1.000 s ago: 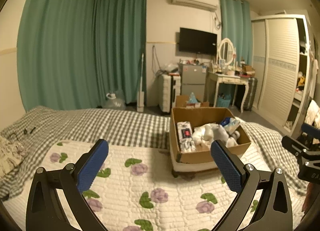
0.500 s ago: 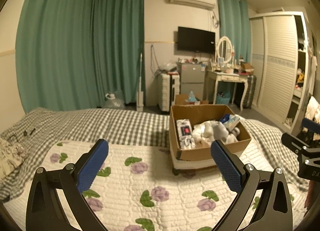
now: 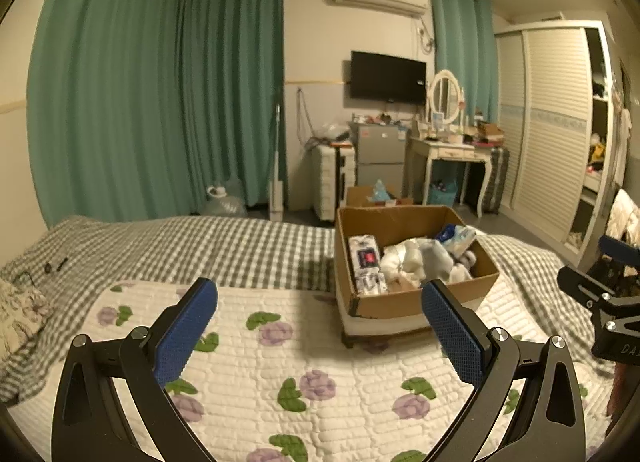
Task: Organize soft objects
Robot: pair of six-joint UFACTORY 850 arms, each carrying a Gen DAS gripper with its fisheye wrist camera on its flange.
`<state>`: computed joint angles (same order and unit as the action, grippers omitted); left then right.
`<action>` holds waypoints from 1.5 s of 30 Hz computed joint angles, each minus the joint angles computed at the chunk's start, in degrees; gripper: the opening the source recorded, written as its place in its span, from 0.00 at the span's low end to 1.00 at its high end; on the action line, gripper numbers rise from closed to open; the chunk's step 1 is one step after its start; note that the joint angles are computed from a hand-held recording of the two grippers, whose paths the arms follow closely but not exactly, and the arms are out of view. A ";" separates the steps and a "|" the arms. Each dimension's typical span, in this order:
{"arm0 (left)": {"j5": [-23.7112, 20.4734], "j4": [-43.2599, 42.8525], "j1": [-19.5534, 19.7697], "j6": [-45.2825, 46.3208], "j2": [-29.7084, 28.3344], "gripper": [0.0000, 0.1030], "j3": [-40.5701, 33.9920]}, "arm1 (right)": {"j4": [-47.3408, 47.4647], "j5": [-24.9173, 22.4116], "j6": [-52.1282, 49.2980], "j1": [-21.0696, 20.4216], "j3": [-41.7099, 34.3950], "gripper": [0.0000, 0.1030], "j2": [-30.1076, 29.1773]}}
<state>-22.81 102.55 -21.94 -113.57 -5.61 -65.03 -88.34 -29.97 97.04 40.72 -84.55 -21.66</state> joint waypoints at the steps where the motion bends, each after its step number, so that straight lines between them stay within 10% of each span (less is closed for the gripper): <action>1: -0.12 0.07 -0.06 -0.08 -0.02 1.00 0.03 | 0.07 0.01 -0.09 0.02 -0.01 1.00 -0.02; 45: -2.45 -3.99 -1.84 5.12 -1.61 1.00 -0.44 | 2.04 0.60 -0.02 -0.36 -0.52 1.00 -0.62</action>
